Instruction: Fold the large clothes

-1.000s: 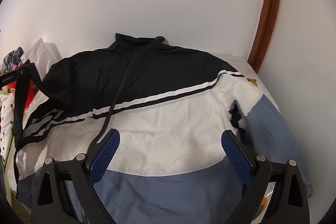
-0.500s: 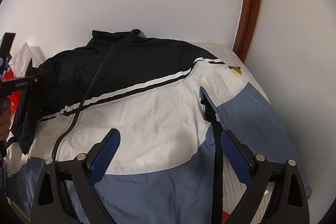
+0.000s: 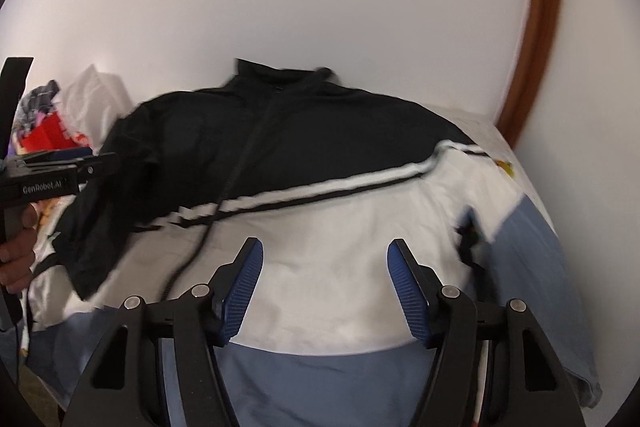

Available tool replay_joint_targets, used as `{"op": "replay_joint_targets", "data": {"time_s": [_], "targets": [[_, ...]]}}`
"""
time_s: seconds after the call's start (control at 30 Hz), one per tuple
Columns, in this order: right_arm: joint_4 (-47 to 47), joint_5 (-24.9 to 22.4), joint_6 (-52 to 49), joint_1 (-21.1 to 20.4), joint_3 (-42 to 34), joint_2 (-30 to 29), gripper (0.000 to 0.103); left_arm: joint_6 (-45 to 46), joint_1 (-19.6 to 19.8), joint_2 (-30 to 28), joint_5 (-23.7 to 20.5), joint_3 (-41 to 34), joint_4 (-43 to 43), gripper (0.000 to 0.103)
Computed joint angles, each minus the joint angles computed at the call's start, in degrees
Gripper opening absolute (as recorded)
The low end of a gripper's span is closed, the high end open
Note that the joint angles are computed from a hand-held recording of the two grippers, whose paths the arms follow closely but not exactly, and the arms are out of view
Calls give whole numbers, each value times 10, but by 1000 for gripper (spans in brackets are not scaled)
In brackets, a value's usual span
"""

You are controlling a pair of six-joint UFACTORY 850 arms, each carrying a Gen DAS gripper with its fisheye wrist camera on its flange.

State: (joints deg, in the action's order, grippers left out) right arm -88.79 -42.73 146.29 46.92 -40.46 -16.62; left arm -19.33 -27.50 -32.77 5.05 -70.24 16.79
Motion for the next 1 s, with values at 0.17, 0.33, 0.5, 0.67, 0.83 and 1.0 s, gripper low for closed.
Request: {"op": "replay_joint_targets", "data": {"time_s": [0.17,0.33,0.5,0.67,0.83,1.0], "targets": [[-46,31,-25,-6,-58,-31,70,46,43,36,38,57,-53,75],[-145,93,-28,-29,-141,-88,75,65,95,40,50,97,-81,76],[-187,143,-79,-48,-244,-161,76,-75,139,22,66,122,68,76],[-252,225,-64,-84,-348,-238,76,-223,167,4,116,138,232,76],[-416,293,117,-116,-408,-284,33,-321,174,-20,166,134,354,76],[-483,254,182,-123,-379,-268,6,-299,161,-43,144,116,326,76]]}}
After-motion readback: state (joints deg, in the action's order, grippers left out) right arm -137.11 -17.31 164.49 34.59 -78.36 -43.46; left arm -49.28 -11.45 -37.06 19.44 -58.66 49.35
